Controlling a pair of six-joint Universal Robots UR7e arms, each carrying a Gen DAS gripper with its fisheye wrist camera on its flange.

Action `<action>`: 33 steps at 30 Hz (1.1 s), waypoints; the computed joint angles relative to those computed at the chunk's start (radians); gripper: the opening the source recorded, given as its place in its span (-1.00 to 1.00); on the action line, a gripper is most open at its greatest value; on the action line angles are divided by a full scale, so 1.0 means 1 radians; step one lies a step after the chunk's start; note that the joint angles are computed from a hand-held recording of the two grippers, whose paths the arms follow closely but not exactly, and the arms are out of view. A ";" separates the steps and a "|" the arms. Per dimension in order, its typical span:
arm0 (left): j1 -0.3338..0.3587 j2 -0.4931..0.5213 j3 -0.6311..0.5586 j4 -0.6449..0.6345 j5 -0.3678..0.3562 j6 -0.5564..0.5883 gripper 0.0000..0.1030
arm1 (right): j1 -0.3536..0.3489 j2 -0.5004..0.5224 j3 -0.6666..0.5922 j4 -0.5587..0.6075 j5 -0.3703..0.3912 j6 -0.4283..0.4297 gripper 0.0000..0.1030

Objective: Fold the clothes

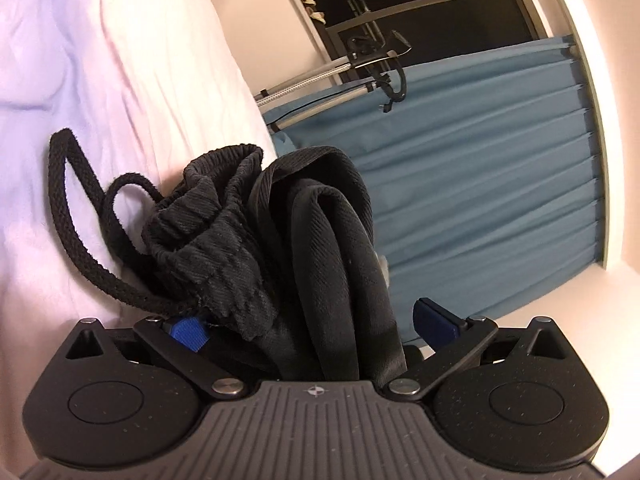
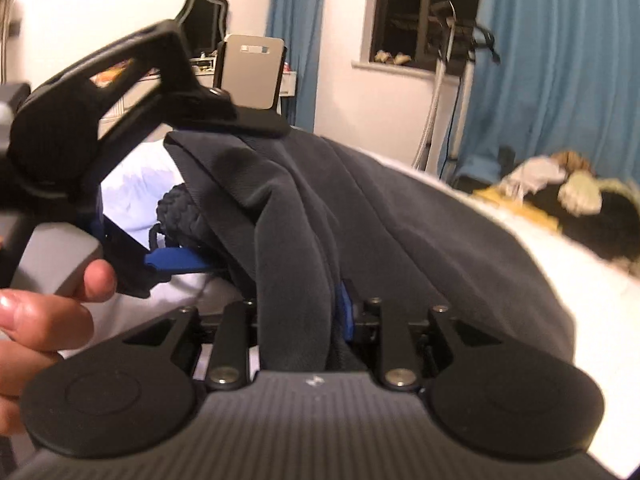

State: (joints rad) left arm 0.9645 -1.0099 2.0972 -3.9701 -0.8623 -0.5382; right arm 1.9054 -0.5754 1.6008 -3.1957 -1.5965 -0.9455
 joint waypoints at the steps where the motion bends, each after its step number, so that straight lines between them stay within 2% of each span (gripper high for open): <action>1: 0.001 -0.002 -0.001 0.012 0.009 -0.007 0.99 | 0.003 0.004 0.007 -0.017 -0.007 -0.031 -0.46; 3: 0.008 -0.011 -0.002 0.048 0.028 -0.047 1.00 | 0.015 0.015 0.037 -0.089 -0.025 -0.144 -0.45; 5: 0.023 -0.025 0.000 0.116 0.044 -0.119 0.99 | 0.022 0.012 0.072 -0.140 -0.031 -0.209 -0.47; 7: 0.028 -0.040 0.003 0.188 0.079 -0.180 0.99 | 0.024 0.004 0.090 -0.160 -0.028 -0.228 -0.55; 11: 0.029 -0.032 -0.012 0.165 0.119 -0.127 0.98 | 0.029 -0.017 0.111 -0.184 -0.026 -0.246 -0.59; 13: 0.035 -0.030 -0.024 0.187 0.135 -0.145 0.91 | 0.032 -0.024 0.117 -0.164 -0.043 -0.286 -0.55; 15: 0.044 -0.037 -0.024 0.216 0.144 -0.181 0.76 | 0.029 -0.032 0.119 -0.134 -0.050 -0.304 -0.37; 16: 0.047 -0.041 -0.023 0.231 0.149 -0.196 0.72 | 0.027 -0.049 0.125 -0.103 -0.042 -0.286 -0.34; 18: 0.041 -0.054 -0.022 0.269 0.168 -0.208 0.59 | 0.017 -0.106 0.135 0.001 -0.001 -0.202 -0.24; 19: 0.039 -0.058 -0.022 0.285 0.180 -0.205 0.56 | 0.005 -0.148 0.128 0.094 0.052 -0.116 -0.18; 21: 0.033 -0.067 -0.016 0.306 0.197 -0.203 0.48 | -0.045 -0.220 0.113 0.212 0.217 0.067 0.27; 22: 0.031 -0.073 -0.011 0.313 0.200 -0.209 0.47 | -0.067 -0.242 0.112 0.209 0.278 0.153 0.37; 23: 0.031 -0.074 -0.012 0.317 0.199 -0.213 0.46 | -0.082 -0.253 0.112 0.177 0.297 0.222 0.54; 24: 0.032 -0.074 -0.012 0.316 0.199 -0.214 0.46 | -0.097 -0.248 0.102 0.136 0.274 0.283 0.70; 26: 0.030 -0.075 -0.005 0.309 0.200 -0.216 0.46 | -0.117 -0.223 0.059 0.075 0.170 0.410 0.72; 28: 0.028 -0.076 0.005 0.297 0.201 -0.217 0.46 | -0.144 -0.188 0.000 0.102 0.064 0.554 0.72; 29: 0.031 -0.072 -0.003 0.298 0.199 -0.215 0.46 | -0.162 -0.174 -0.023 0.133 0.042 0.621 0.72; 32: 0.037 -0.062 -0.020 0.295 0.193 -0.205 0.47 | -0.208 -0.148 -0.076 0.272 0.094 0.779 0.72; 33: 0.039 -0.061 -0.020 0.291 0.190 -0.201 0.47 | -0.221 -0.141 -0.082 0.294 0.133 0.817 0.71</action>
State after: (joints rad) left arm 1.0034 -1.0709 2.0774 -3.6788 -0.6727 -0.7392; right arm 1.6844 -0.7167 1.5190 -2.9016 -1.4636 -0.1281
